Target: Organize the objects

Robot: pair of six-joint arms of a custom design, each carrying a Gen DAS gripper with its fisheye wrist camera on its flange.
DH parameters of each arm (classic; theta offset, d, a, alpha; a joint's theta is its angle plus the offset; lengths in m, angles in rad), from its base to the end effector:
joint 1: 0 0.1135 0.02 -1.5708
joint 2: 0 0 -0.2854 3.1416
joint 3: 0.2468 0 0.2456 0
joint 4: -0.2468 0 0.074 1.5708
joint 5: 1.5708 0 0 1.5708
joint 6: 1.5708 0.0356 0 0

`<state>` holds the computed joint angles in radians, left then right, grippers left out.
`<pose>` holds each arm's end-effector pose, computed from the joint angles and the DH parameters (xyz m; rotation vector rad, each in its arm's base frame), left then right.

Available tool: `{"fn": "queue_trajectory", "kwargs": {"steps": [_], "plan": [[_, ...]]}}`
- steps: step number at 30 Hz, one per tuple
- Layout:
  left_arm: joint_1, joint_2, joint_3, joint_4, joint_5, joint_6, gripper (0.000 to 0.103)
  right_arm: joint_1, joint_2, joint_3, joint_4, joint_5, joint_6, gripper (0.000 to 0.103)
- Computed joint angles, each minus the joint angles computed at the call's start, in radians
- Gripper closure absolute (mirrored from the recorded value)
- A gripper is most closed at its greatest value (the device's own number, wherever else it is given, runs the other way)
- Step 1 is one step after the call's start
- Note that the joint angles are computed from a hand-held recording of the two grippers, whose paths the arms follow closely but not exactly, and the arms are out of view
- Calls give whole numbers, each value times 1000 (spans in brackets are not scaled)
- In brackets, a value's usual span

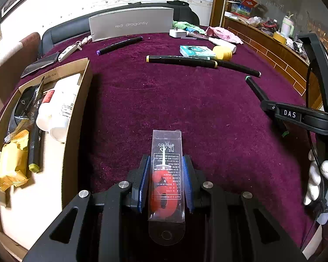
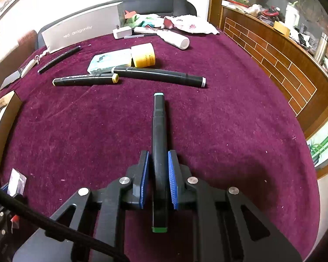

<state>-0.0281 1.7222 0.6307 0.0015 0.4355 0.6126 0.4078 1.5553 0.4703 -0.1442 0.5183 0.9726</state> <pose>0.2747 -0.0227 0.1178 0.9301 2.3662 -0.3586 0.2043 0.0691 0.1174 0.8208 2.4112 -0.2407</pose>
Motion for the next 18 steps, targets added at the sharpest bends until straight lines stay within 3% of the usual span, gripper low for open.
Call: {"fn": "queue_trajectory", "kwargs": {"steps": [18], "plan": [[-18, -12, -18, 23, -30, 9, 76, 30, 5, -38, 67, 47, 33, 88]]}}
